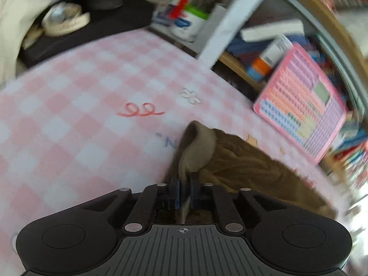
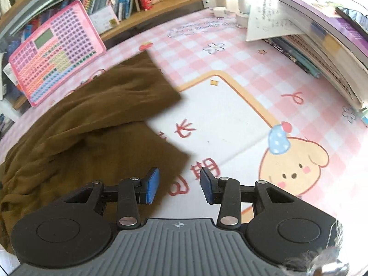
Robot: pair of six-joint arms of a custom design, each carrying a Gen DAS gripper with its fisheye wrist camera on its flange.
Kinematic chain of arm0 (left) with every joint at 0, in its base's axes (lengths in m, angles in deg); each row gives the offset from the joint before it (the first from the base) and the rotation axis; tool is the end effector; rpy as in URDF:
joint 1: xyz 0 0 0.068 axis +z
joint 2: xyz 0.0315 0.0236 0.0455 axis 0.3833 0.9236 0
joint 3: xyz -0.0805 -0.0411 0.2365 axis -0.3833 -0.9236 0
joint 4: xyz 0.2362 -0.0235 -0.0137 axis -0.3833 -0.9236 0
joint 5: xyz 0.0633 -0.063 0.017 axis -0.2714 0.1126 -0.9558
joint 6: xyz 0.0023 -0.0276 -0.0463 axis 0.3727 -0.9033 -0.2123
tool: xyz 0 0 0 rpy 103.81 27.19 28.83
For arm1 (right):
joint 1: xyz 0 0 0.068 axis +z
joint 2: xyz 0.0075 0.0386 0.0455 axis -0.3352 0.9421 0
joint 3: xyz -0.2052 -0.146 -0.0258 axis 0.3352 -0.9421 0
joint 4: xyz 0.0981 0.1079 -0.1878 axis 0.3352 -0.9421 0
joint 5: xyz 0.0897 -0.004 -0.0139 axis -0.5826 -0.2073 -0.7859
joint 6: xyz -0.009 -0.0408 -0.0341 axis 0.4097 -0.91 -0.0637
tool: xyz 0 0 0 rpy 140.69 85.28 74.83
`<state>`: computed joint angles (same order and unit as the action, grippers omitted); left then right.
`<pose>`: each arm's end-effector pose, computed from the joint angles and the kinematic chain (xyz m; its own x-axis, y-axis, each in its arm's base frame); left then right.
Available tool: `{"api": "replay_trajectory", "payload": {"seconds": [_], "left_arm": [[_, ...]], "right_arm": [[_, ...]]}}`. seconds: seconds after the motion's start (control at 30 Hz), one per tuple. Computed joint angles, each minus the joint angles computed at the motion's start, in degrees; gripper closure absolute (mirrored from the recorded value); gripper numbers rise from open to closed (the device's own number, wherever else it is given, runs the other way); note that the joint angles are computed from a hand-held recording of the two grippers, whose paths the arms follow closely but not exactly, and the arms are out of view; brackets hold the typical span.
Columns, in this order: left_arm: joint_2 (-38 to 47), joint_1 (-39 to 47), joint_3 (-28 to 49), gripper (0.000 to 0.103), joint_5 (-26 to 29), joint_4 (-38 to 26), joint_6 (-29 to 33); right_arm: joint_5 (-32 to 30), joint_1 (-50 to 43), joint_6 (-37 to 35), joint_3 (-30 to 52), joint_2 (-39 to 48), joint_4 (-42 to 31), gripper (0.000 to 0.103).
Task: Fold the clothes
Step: 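Hold the garment with both grippers and spread it flat on the mat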
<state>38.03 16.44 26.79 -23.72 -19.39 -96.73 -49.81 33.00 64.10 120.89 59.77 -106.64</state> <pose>0.4084 -0.0559 0.1987 -0.8056 -0.2771 -0.5236 0.0208 0.8700 -0.4925 0.0849 0.0781 0.2290 -0.4396 0.7381 -0.5118 0.7446 0.6181 0.2518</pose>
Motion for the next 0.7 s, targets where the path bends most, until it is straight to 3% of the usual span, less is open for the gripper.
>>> {"api": "replay_trajectory", "payload": {"seconds": [0.2, 0.43, 0.57, 0.67, 0.7], "left_arm": [[-5.9, 3.2, -8.2, 0.085, 3.5, 4.9, -3.2], [-15.5, 4.4, -17.5, 0.085, 6.6, 7.6, 0.7], [-18.7, 4.3, -19.9, 0.085, 8.1, 6.8, 5.4], [-19.8, 4.0, -21.0, 0.085, 9.2, 5.6, 8.1], [-19.9, 3.9, -21.2, 0.085, 9.5, 5.1, 8.9]], "right_arm": [[-1.1, -2.8, -3.4, -1.7, -1.9, 2.8, 0.061], [-3.3, -12.8, -16.5, -2.7, 0.1, 11.0, 0.060], [-3.5, -13.9, -23.8, -0.7, 5.5, 12.7, 0.071], [-2.9, -12.9, -29.3, 1.2, 9.4, 12.9, 0.091], [-2.7, -12.7, -29.9, 1.3, 9.1, 13.0, 0.092]]}}
